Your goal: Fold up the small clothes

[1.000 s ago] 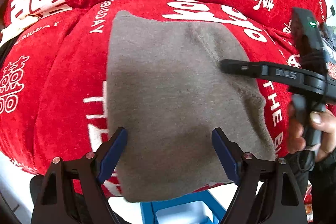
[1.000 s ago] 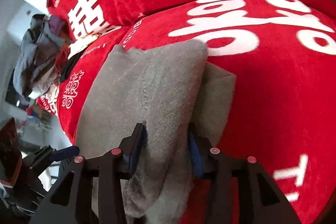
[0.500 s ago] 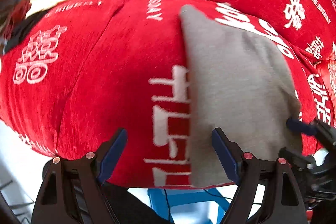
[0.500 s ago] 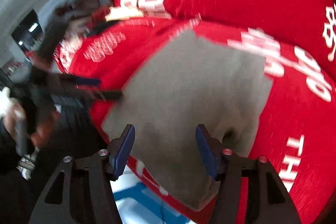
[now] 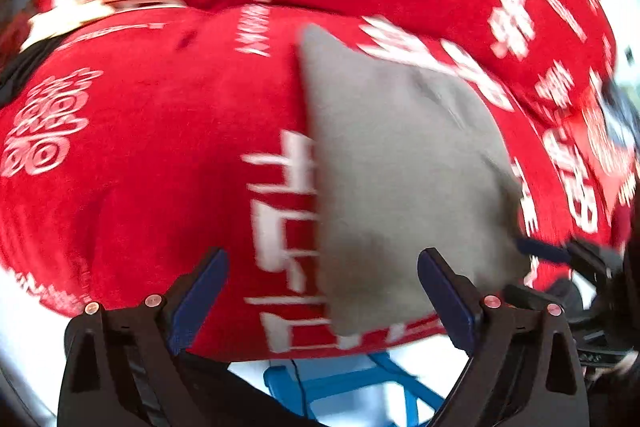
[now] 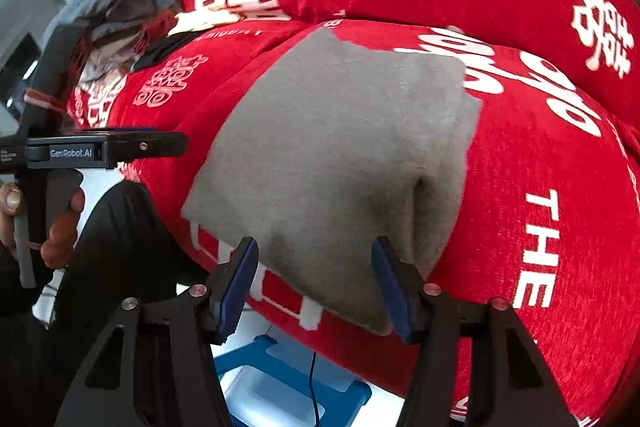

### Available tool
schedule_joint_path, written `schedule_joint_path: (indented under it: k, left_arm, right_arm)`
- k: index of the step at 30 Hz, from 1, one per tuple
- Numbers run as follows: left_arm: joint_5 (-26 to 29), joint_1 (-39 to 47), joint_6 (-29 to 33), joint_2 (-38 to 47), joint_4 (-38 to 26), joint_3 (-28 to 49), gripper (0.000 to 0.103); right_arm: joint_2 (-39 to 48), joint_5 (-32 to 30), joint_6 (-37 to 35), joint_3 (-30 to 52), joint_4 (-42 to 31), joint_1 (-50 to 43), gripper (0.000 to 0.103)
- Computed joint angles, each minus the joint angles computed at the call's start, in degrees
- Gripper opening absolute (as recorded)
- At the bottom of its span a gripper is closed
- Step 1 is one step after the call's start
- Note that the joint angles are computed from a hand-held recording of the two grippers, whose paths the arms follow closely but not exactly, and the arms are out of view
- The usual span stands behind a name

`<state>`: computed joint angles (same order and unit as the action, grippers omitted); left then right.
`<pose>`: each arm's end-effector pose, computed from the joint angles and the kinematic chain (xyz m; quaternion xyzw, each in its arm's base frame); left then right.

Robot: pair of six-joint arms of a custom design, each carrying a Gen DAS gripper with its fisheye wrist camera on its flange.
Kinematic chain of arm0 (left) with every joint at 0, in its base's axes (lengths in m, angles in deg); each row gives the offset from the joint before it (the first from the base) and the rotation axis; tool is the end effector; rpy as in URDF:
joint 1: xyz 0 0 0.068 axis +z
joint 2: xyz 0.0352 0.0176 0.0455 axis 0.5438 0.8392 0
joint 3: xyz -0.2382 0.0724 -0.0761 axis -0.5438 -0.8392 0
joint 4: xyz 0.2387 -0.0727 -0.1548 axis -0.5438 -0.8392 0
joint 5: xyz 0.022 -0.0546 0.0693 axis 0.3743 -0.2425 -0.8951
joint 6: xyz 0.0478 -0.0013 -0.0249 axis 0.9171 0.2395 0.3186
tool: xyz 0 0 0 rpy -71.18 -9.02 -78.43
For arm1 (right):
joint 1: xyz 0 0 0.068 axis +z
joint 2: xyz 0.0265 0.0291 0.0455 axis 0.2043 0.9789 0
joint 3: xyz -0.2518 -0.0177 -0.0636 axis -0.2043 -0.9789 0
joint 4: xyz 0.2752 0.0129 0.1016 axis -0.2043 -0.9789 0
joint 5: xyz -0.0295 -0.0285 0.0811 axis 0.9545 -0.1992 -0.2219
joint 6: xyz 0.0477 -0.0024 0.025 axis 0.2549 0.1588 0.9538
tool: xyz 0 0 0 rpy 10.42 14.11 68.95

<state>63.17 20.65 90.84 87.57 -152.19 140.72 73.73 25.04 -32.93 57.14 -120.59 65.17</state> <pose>0.2261 -0.0609 0.3457 0.2173 0.9510 -0.1634 0.1471 0.1436 0.1798 0.2559 -0.0394 0.9593 0.1232 0.2510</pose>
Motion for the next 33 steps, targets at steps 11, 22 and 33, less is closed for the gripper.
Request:
schedule_joint_path:
  k: [11,22,33]
  left_arm:
    - [0.50,0.14,-0.75,4.20,-0.59,3.47,0.096]
    - [-8.60,-5.70,-12.45,26.55,6.85,17.64,0.096]
    - [-14.62,-7.62,-14.18,43.88,0.98,42.33,0.096]
  right_arm:
    - [1.35,0.78,2.70,3.92,-8.05,-3.39,0.063]
    - [19.77,-5.05,-17.03,11.67,4.39,-20.12,0.067]
    - [23.44,-9.54,-17.08,19.28,5.26,-25.86,0.072]
